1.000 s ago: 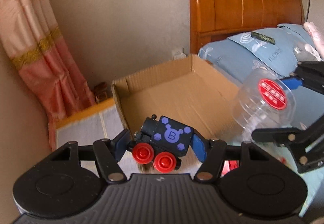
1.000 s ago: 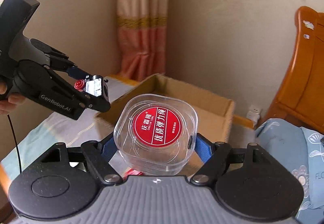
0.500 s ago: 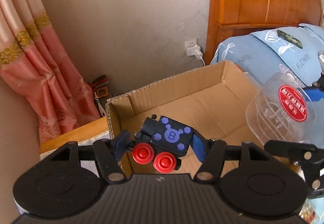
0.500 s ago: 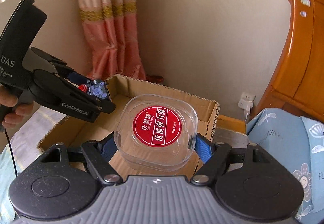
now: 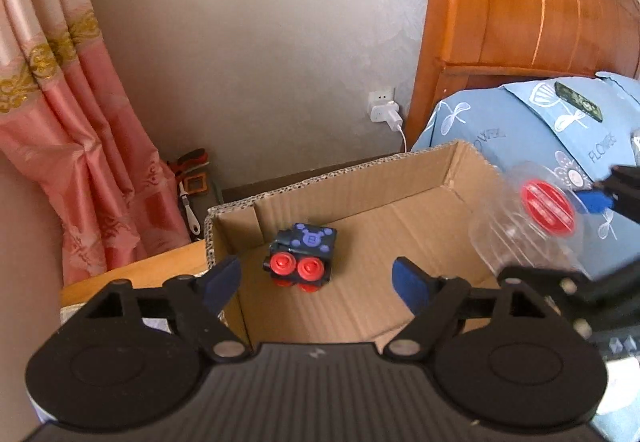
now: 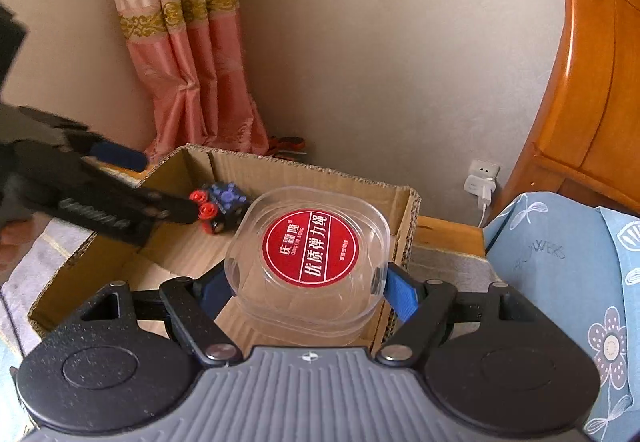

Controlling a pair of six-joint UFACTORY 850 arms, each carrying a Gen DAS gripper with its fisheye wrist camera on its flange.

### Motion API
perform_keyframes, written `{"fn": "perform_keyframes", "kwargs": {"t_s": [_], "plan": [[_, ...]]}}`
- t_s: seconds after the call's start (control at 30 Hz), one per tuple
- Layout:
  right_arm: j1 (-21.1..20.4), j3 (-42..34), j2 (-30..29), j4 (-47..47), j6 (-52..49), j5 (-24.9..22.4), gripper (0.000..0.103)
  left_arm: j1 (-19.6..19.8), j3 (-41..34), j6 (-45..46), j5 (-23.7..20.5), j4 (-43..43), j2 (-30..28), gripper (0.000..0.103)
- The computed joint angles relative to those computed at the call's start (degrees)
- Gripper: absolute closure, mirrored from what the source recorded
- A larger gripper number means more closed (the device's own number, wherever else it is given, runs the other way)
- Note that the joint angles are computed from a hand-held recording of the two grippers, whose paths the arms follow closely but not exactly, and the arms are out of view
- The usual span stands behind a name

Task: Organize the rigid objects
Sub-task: 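Carry the train block into the cardboard box with left tool while right tool drops the container there, then withdraw both open tools from the box back over the table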

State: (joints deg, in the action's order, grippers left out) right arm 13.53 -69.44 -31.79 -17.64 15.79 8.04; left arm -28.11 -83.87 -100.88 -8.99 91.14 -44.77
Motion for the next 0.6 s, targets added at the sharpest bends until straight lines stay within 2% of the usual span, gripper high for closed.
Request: {"fn": "perform_keyframes", "kwargs": {"t_s": [0.03,0.1,0.23,0.3,0.37,0.43,0.6], "plan": [[0.03,-0.13,-0.04,1.0,-0.63,0.14,0.018,-0.07,0.92,-2.13,0.11,2.4,0.75,0.019],[0.15,0.07,0.2,5.86,-4.22,0.94,0.0,-0.41,3.03,-6.19,-0.51,6.87,2.38,0.017],[0.51,2.03,2.35,5.59,-2.6,2.09,0.0,-1.06,7.99,-17.42,-2.45,18.98,6.11,0.013],[1.21,3.3,3.75,13.19,-10.44,1.73,0.0,-1.26,10.37,-22.25,-3.48,23.69,7.97,0.012],[1.81,5.15,5.6,16.48,-14.53,1.83,0.0,-1.59,12.81,-26.35,-4.35,27.56,9.89,0.011],[2.65,7.52,7.82,21.93,-20.4,2.33,0.0,-2.15,15.38,-28.94,-5.63,30.02,11.89,0.01],[4.34,14.04,13.82,21.73,-21.84,4.24,0.0,-4.19,21.4,-32.17,-9.76,33.31,16.29,0.008]]}}
